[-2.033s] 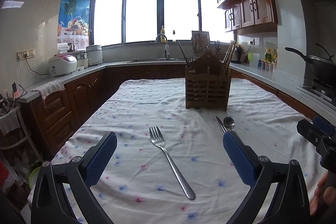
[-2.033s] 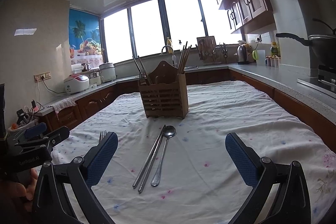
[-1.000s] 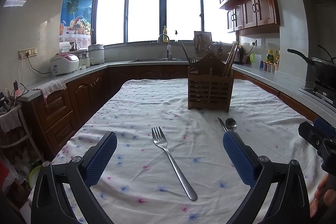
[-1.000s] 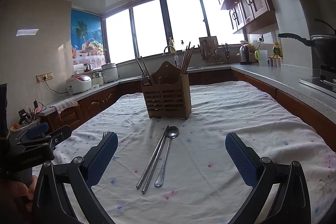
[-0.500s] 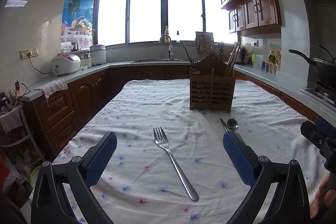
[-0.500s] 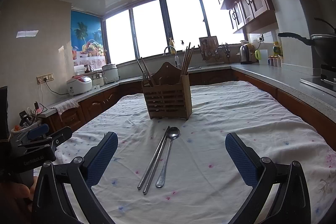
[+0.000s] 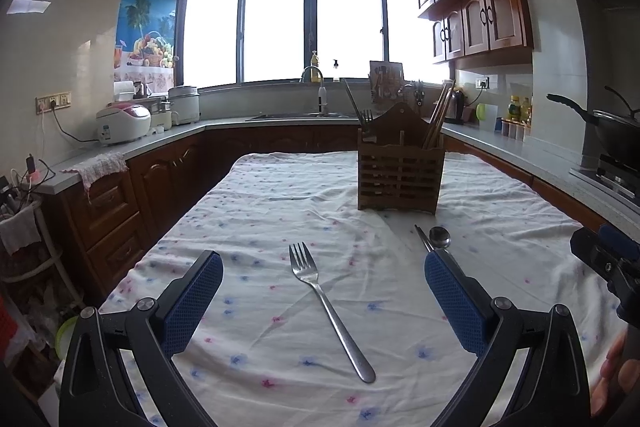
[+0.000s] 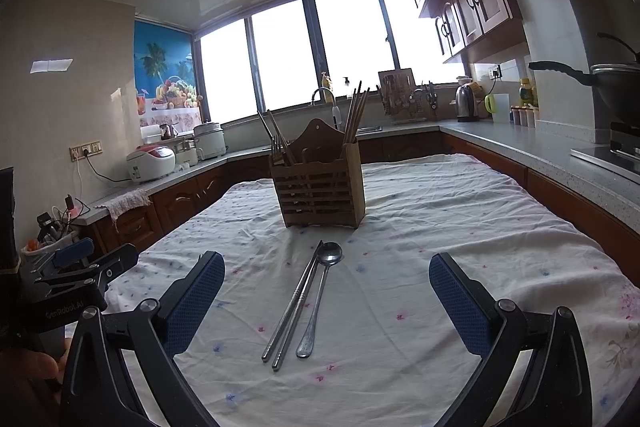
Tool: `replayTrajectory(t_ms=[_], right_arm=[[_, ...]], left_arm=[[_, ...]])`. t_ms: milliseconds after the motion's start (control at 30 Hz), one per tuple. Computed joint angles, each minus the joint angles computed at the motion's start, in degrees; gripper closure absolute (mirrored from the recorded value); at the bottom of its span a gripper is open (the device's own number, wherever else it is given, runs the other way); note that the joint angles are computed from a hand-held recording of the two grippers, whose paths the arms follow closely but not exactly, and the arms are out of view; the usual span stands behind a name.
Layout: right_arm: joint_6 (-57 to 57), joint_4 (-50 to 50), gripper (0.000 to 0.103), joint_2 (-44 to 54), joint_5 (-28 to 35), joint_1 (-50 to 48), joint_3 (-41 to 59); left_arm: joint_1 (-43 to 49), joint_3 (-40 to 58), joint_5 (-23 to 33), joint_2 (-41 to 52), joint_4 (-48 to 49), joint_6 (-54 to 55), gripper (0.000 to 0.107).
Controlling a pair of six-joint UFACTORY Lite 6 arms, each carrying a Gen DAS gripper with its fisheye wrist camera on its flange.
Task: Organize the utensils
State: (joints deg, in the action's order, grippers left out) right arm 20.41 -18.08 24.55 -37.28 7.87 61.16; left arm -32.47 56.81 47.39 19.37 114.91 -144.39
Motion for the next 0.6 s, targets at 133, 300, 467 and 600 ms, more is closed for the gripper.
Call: replayTrajectory(t_ms=[133, 300, 467, 600], right_arm=[[0.19, -0.24, 0.0, 0.05, 0.03, -0.09, 0.05], [0.11, 0.03, 0.0, -0.16, 0.12, 0.04, -0.1], [0.44, -0.17, 0.0, -0.2, 0.2, 0.06, -0.06], [0.43, 0.0, 0.0, -0.23, 0.21, 0.17, -0.1]], left_arm=[[-0.1, 0.09, 0.02, -0.06, -0.21, 0.43, 0.005], [-0.49, 0.21, 0.06, 0.03, -0.46, 0.95, 0.005], [-0.5, 0.38, -0.12, 0.14, -0.55, 1.17, 0.005], [-0.56, 0.27, -0.16, -0.02, -0.61, 1.11, 0.005]])
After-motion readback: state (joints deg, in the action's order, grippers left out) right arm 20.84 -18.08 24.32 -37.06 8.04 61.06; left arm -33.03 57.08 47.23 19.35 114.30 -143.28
